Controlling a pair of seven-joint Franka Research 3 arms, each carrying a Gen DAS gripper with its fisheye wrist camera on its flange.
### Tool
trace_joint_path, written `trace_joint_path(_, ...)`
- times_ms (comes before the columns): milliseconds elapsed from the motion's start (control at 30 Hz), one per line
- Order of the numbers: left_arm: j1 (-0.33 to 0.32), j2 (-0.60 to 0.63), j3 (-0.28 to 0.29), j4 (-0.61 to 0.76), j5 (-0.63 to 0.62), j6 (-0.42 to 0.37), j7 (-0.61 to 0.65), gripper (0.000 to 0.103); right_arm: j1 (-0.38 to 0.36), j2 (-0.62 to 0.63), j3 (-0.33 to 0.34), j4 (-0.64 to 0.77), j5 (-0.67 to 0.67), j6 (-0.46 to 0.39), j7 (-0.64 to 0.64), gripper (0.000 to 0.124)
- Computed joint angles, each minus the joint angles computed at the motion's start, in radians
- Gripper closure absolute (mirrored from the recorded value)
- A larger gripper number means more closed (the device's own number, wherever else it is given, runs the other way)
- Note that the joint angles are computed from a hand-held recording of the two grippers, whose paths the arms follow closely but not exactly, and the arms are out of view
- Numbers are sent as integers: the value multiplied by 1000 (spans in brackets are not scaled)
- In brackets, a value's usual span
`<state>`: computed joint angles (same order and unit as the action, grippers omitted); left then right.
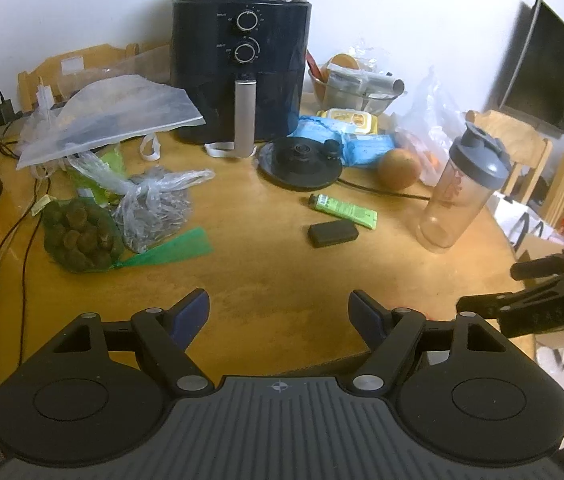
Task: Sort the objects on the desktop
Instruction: 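Withdraw both grippers from the box back over the table, then reach the right gripper to the black rectangular block and grasp it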
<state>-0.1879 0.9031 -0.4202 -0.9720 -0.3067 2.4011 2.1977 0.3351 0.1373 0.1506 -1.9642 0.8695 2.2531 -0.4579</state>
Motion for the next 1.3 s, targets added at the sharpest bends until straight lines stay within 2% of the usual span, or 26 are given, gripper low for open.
trace_joint_path(433,-33,27,19,51,24,-31,-84,26,18,49,24,88,-24,-29,11,21)
trace_joint_path(567,-41,39,23,80,30,-67,-109,26,27,58,38,101,-9,-21,-11,21)
trace_joint_path(867,-54,36,44,81,52,-65,-163,27,58,106,65,144,-7,-41,-24,21)
trace_joint_path(1267,-66,28,69,73,98,-49,-254,27,110,168,97,145,4,-11,-33,21)
trace_joint_path(1300,-65,23,70,66,102,-45,-261,27,85,199,125,177,9,-67,-100,21)
